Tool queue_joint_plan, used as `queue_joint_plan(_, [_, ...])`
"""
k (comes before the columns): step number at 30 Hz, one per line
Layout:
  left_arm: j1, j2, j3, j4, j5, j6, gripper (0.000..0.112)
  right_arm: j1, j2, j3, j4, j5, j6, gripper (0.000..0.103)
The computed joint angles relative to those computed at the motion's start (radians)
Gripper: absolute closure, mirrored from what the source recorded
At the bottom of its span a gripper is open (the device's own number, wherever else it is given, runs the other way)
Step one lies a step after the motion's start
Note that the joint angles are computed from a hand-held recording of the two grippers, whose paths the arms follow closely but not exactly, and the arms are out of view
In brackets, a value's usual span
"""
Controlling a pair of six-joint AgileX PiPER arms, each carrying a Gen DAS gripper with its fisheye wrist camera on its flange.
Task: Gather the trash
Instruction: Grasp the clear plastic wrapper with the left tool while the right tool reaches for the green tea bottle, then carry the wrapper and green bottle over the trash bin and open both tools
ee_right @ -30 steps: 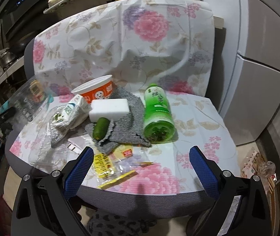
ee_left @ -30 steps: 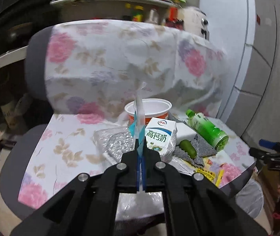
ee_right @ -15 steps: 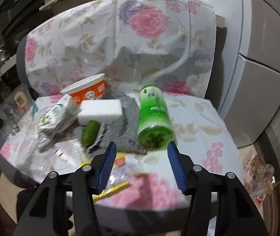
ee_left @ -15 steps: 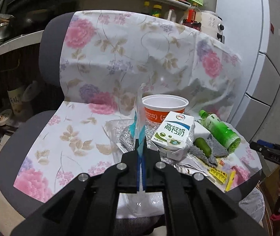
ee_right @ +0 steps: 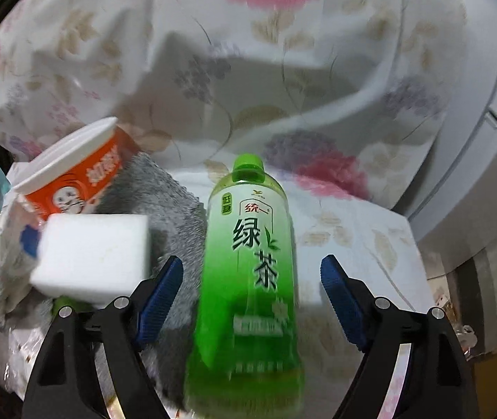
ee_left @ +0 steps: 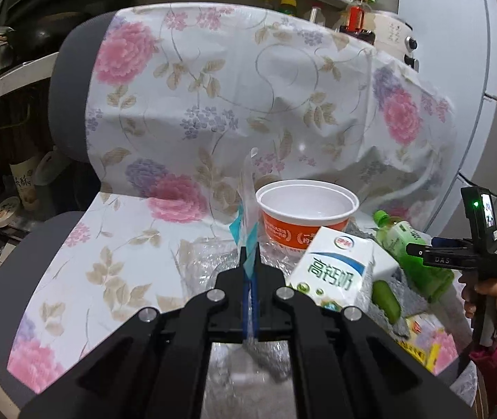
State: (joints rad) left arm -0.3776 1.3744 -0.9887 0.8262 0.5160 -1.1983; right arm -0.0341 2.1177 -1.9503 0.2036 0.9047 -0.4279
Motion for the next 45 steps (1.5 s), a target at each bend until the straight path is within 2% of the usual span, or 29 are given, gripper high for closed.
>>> queue_joint_plan(4, [0.033, 0.063, -0.03, -0.025, -0.033, 0.03, 0.112, 0.006, 0.068, -0.101, -0.019, 0.062, 0.026, 0.027])
queue_joint_plan(6, [0.042, 0.087, -0.038, -0.03, -0.04, 0.032, 0.112, 0.007, 0.098, -0.148, -0.023, 0.097, 0.041, 0.037])
queue_joint_plan(7, [0.043, 0.091, -0.038, -0.03, -0.043, 0.03, 0.112, 0.007, 0.115, -0.173, -0.022, 0.114, 0.043, 0.046])
queue_joint_plan(8, [0.041, 0.092, -0.038, -0.026, -0.042, 0.025, 0.112, 0.004, 0.127, -0.191, -0.011, 0.131, 0.04, 0.047])
queue_joint_plan(10, [0.036, 0.088, -0.039, -0.022, -0.034, 0.022, 0.112, 0.004, 0.115, -0.172, -0.014, 0.106, 0.045, 0.047])
queue_joint_plan(15, [-0.022, 0.002, -0.012, 0.03, 0.019, -0.035, 0.112, -0.027, -0.07, 0.068, 0.078, -0.038, -0.022, 0.048])
queue_joint_plan(18, [-0.11, -0.063, -0.002, 0.065, 0.067, -0.082, 0.112, -0.07, -0.23, 0.25, 0.157, -0.103, -0.102, 0.048])
queue_joint_plan(22, [-0.281, -0.112, -0.001, 0.122, 0.117, -0.164, 0.112, -0.19, -0.443, 0.462, 0.306, -0.109, -0.237, 0.047])
queue_joint_plan(25, [-0.426, -0.103, -0.022, 0.187, 0.157, -0.251, 0.112, -0.329, -0.588, 0.581, 0.412, -0.066, -0.348, 0.047])
queue_joint_plan(29, [-0.594, -0.018, -0.079, 0.283, 0.178, -0.359, 0.112, -0.538, -0.738, 0.694, 0.527, 0.022, -0.48, 0.047])
queue_joint_plan(33, [-0.691, 0.107, -0.17, 0.313, 0.142, -0.402, 0.112, -0.806, -0.844, 0.779, 0.622, 0.129, -0.626, 0.047])
queue_joint_plan(36, [-0.744, 0.225, -0.263, 0.335, 0.096, -0.408, 0.112, -0.995, -0.874, 0.818, 0.662, 0.176, -0.721, 0.047])
queue_joint_plan(40, [-0.773, 0.388, -0.418, 0.269, 0.031, -0.319, 0.112, -1.178, -0.847, 0.834, 0.69, 0.206, -0.816, 0.047])
queue_joint_plan(45, [-0.808, 0.605, -0.673, 0.0, -0.033, -0.003, 0.112, -1.284, -0.748, 0.842, 0.705, 0.162, -0.855, 0.047])
